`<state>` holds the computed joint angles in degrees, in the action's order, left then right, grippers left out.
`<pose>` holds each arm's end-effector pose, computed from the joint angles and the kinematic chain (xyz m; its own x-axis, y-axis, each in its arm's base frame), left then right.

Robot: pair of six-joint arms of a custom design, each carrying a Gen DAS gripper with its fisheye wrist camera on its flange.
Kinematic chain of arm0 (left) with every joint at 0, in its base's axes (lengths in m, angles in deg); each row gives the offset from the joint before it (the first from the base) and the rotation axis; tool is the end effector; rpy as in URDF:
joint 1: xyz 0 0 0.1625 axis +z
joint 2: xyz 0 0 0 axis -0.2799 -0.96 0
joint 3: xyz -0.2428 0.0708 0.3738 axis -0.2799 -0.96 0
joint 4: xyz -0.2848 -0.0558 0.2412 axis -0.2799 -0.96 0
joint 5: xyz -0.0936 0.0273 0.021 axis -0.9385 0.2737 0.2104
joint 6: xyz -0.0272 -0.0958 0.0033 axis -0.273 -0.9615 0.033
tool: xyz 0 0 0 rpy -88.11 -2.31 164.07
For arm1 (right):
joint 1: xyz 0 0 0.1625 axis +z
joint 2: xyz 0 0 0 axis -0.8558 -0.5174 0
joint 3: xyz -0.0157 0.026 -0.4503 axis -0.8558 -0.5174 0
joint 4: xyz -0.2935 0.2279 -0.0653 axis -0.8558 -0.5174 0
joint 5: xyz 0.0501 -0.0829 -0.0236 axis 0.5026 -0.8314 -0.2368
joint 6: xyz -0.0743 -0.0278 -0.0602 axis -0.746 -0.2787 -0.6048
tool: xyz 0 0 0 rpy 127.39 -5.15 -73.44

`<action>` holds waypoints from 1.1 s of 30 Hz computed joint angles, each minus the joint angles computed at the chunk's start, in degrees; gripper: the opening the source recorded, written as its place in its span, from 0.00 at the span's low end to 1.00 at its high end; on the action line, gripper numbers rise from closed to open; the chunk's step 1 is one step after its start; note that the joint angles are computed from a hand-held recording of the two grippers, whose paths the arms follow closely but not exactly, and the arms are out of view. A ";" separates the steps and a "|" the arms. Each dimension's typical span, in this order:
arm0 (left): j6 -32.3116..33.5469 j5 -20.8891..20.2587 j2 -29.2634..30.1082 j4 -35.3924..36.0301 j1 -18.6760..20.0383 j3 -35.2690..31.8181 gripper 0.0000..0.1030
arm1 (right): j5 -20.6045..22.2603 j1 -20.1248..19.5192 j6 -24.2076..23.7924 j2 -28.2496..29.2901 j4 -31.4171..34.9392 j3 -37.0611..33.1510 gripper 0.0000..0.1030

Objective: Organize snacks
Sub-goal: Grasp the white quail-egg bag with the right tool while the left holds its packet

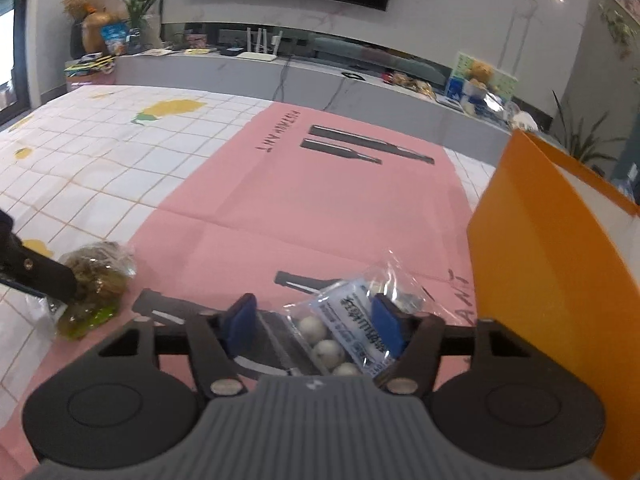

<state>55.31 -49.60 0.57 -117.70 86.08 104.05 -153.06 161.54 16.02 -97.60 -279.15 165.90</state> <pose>-0.0004 -0.5821 0.1993 -0.8506 -0.3699 -0.3737 -0.0500 0.7645 -0.6427 0.2312 -0.6086 -0.0889 -0.4885 -0.4801 0.7286 -0.8313 0.5099 -0.2213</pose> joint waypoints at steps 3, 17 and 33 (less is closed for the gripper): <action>-0.46 0.10 -0.01 0.14 -0.04 -0.02 0.28 | -0.48 0.56 -5.19 0.92 -2.41 0.44 0.35; -0.99 -0.79 0.12 0.82 -0.14 -0.22 0.28 | -12.60 2.23 24.59 2.84 -11.54 -0.80 0.92; -1.52 -1.95 -0.08 1.10 0.12 -0.30 0.28 | -15.40 2.74 23.41 6.39 -6.70 -7.02 0.87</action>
<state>53.79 -51.55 0.49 -116.60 86.20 103.75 -168.46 164.29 39.42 -91.21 -285.84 158.87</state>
